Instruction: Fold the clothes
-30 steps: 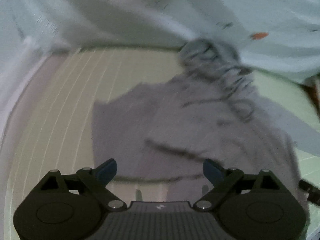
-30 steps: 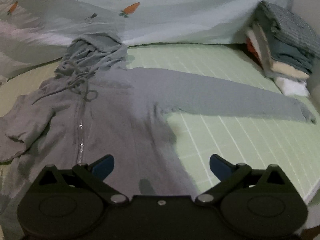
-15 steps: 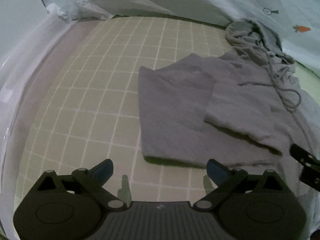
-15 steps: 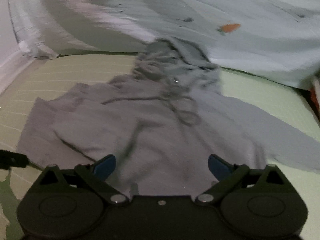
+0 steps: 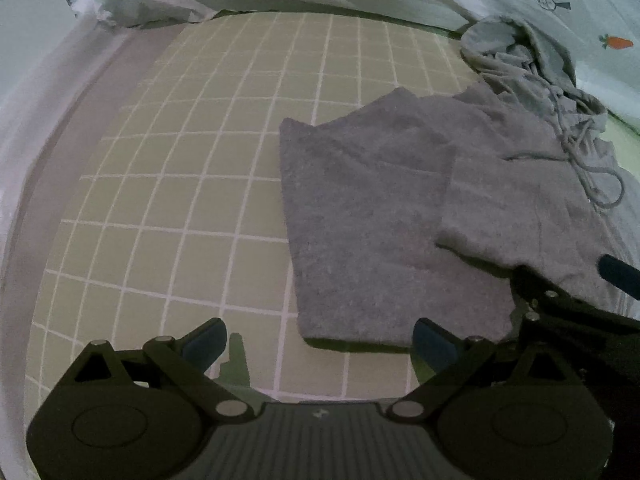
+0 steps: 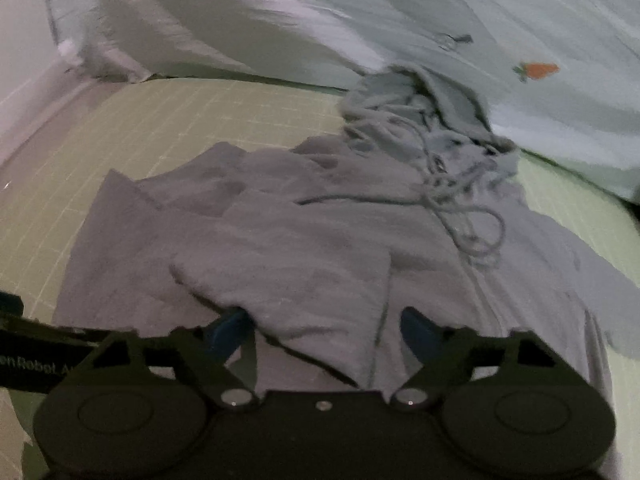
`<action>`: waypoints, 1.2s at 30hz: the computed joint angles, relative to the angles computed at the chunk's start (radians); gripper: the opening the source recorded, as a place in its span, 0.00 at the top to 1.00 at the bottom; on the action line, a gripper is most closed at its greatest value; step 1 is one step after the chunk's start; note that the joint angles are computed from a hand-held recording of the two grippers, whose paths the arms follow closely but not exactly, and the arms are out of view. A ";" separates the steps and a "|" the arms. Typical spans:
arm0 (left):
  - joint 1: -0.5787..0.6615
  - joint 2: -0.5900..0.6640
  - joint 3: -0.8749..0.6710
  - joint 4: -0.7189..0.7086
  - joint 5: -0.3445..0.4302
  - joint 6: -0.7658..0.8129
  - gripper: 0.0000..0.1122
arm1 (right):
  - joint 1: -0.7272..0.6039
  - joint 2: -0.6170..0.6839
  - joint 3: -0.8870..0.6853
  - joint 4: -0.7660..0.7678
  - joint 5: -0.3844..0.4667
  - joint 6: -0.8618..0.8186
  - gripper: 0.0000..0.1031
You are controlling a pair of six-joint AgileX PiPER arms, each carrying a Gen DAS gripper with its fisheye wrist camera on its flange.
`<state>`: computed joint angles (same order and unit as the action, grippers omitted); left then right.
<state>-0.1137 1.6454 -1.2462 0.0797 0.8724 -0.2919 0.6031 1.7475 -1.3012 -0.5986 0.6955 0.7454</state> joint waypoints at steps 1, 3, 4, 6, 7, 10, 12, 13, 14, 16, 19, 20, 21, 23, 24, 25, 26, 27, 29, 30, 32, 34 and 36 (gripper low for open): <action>0.001 -0.001 0.000 -0.001 0.001 -0.002 0.12 | 0.001 -0.003 0.004 0.004 -0.011 -0.018 0.38; -0.006 -0.004 -0.003 0.009 0.003 -0.005 0.12 | -0.008 -0.023 0.030 0.026 -0.060 -0.045 0.64; -0.011 -0.007 -0.004 0.016 0.002 -0.008 0.12 | -0.014 -0.035 0.042 0.043 -0.082 -0.058 0.70; -0.025 -0.023 -0.003 0.029 0.001 -0.019 0.12 | -0.024 -0.085 0.099 0.000 -0.148 0.012 0.88; -0.033 -0.030 -0.003 0.036 0.001 -0.027 0.12 | -0.030 -0.109 0.126 -0.024 -0.179 0.048 0.89; -0.067 -0.055 -0.001 0.075 0.005 -0.066 0.12 | -0.068 -0.176 0.172 -0.044 -0.230 0.095 0.91; -0.096 -0.075 0.002 0.112 0.009 -0.108 0.12 | -0.099 -0.218 0.195 -0.047 -0.255 0.113 0.91; -0.112 -0.084 0.003 0.133 0.013 -0.134 0.12 | -0.119 -0.240 0.210 -0.052 -0.277 0.132 0.91; -0.126 -0.091 0.000 0.151 0.022 -0.160 0.12 | -0.144 -0.262 0.219 -0.036 -0.298 0.119 0.91; -0.158 -0.095 -0.017 0.184 0.043 -0.213 0.12 | -0.207 -0.301 0.230 0.067 -0.347 0.012 0.91; -0.220 -0.099 -0.050 0.252 0.082 -0.317 0.12 | -0.320 -0.351 0.242 0.340 -0.426 -0.285 0.91; -0.242 -0.099 -0.063 0.275 0.098 -0.357 0.12 | -0.359 -0.367 0.242 0.429 -0.440 -0.385 0.91; -0.263 -0.098 -0.077 0.293 0.114 -0.393 0.12 | -0.395 -0.380 0.245 0.521 -0.454 -0.485 0.91; -0.301 -0.094 -0.103 0.320 0.150 -0.457 0.12 | -0.489 -0.410 0.236 0.716 -0.458 -0.685 0.91; -0.320 -0.091 -0.115 0.334 0.169 -0.490 0.12 | -0.541 -0.428 0.240 0.816 -0.464 -0.784 0.91; -0.336 -0.087 -0.125 0.346 0.184 -0.521 0.12 | -0.600 -0.443 0.246 0.916 -0.478 -0.884 0.91; -0.352 -0.082 -0.133 0.359 0.194 -0.552 0.12 | -0.658 -0.453 0.247 1.016 -0.480 -0.984 0.91; -0.367 -0.076 -0.138 0.374 0.202 -0.583 0.12 | -0.725 -0.458 0.253 1.115 -0.487 -1.084 0.91; -0.392 -0.061 -0.142 0.396 0.216 -0.638 0.12 | -0.848 -0.429 0.270 1.234 -0.506 -1.227 0.87; -0.403 -0.055 -0.142 0.401 0.224 -0.661 0.12 | -0.909 -0.408 0.261 1.237 -0.494 -1.239 0.73; -0.420 -0.044 -0.142 0.399 0.239 -0.703 0.12 | -1.033 -0.303 0.191 1.178 -0.350 -1.148 0.51; -0.431 -0.036 -0.137 0.396 0.251 -0.737 0.12 | -1.112 -0.246 0.158 1.173 -0.239 -1.112 0.49; -0.433 -0.020 -0.141 0.384 0.265 -0.753 0.12 | -1.153 -0.224 0.169 1.218 -0.211 -1.173 0.35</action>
